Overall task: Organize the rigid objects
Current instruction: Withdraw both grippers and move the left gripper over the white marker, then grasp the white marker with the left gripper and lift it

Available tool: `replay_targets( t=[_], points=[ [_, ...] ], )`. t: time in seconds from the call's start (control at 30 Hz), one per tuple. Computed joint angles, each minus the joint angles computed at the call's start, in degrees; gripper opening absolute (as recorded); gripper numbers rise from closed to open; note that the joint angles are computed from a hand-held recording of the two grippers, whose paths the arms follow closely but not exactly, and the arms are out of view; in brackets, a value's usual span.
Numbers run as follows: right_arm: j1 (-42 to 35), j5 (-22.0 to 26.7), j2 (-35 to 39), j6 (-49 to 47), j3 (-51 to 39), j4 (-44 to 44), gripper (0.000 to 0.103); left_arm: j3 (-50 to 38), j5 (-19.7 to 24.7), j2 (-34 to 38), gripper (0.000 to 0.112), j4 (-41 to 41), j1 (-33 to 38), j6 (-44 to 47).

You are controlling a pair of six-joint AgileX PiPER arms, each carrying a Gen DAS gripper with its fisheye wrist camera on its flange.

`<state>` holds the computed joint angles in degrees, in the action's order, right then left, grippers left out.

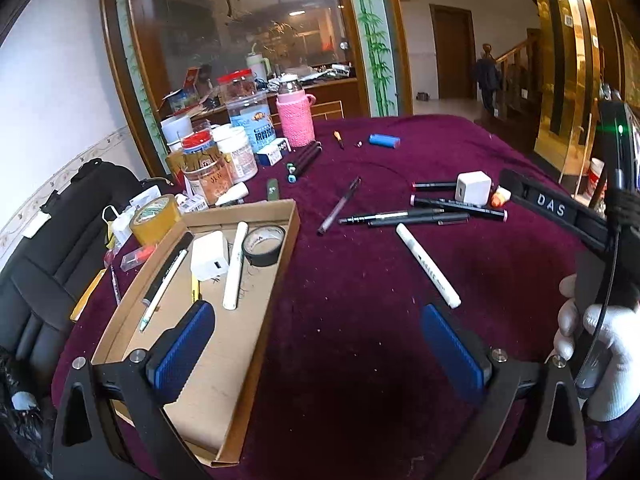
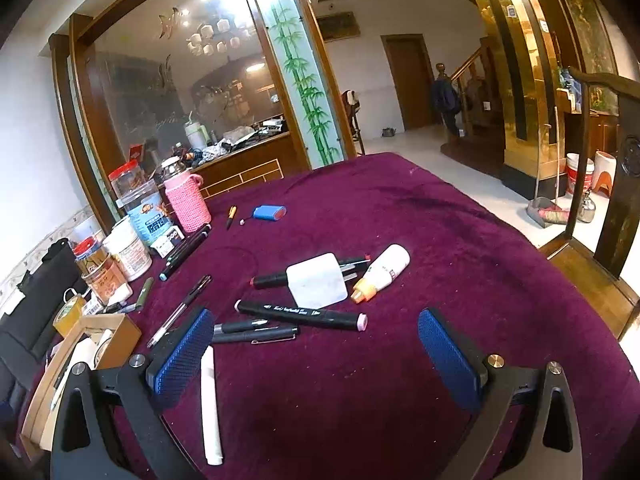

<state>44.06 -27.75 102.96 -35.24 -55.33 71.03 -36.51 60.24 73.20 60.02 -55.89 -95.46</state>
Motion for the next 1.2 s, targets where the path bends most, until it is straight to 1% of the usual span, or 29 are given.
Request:
replay_targets(
  t=[0.2, 0.3, 0.53, 0.7, 0.73, 0.83, 0.87, 0.9, 0.93, 0.97, 1.03, 1.07, 1.1, 1.13, 1.17, 1.2],
  points=[
    [0.7, 0.5, 0.8, -3.9, -1.1, 2.5, 0.102, 0.1, -0.8, 0.6, 0.103, -0.8, 0.9, 0.7],
    [0.9, 0.5, 1.0, -5.4, -1.5, 3.7, 0.102, 0.4, -1.9, 0.3, 0.103, -1.3, 2.1, 1.3],
    [1.0, 1.0, 1.8, -9.4, -2.8, 7.2, 0.102, 1.6, -5.6, -0.2, 0.103, -2.5, 5.4, 2.6],
    [1.1, 1.0, 1.8, -9.5, -2.9, 7.4, 0.102, 1.7, -9.0, 0.5, 0.103, -3.2, 8.2, 4.1],
    [1.1, 1.0, 1.8, -8.9, -2.8, 6.8, 0.102, 1.7, -9.9, 0.5, 0.103, -3.5, 8.9, 4.7],
    [-0.1, 2.4, 0.7, -3.7, -2.0, 2.1, 0.103, 1.3, -15.9, 0.8, 0.103, -6.5, 13.3, 9.6],
    [-0.3, 2.4, 0.4, -3.7, -2.1, 1.8, 0.103, 0.8, -17.8, 1.1, 0.103, -8.0, 15.1, 11.8],
    [-0.8, 2.7, 0.0, -4.0, -2.4, 1.5, 0.103, 0.2, -18.9, 1.4, 0.103, -9.5, 16.4, 13.9],
    [-1.7, 3.7, 0.0, -5.5, -3.4, 1.8, 0.103, -0.4, -21.2, 1.8, 0.103, -11.6, 18.4, 16.3],
    [-2.4, 4.5, 0.3, -7.4, -4.5, 2.7, 0.103, -1.3, -24.5, 2.3, 0.103, -14.4, 20.9, 19.6],
    [-3.6, 4.7, 1.6, -11.3, -6.7, 5.3, 0.102, -2.9, -28.8, 4.0, 0.103, -18.6, 23.7, 24.9],
    [-3.9, 4.2, 2.4, -11.2, -7.2, 5.1, 0.102, -4.4, -31.0, 5.9, 0.101, -21.2, 24.8, 28.1],
    [-4.1, 3.8, 3.2, -9.4, -7.1, 3.6, 0.102, -5.5, -31.9, 7.3, 0.098, -22.4, 25.3, 29.7],
    [-4.4, 3.7, 3.7, -9.6, -7.1, 4.1, 0.102, -7.3, -32.8, 9.6, 0.091, -23.8, 25.6, 31.8],
    [-5.0, 4.9, 4.3, -12.1, -7.7, 6.9, 0.102, -9.0, -33.1, 11.7, 0.084, -24.8, 25.4, 32.9],
    [-5.8, 7.1, 4.5, -13.3, -8.1, 8.3, 0.102, -10.8, -33.3, 13.6, 0.081, -26.5, 25.7, 35.0]
  ],
)
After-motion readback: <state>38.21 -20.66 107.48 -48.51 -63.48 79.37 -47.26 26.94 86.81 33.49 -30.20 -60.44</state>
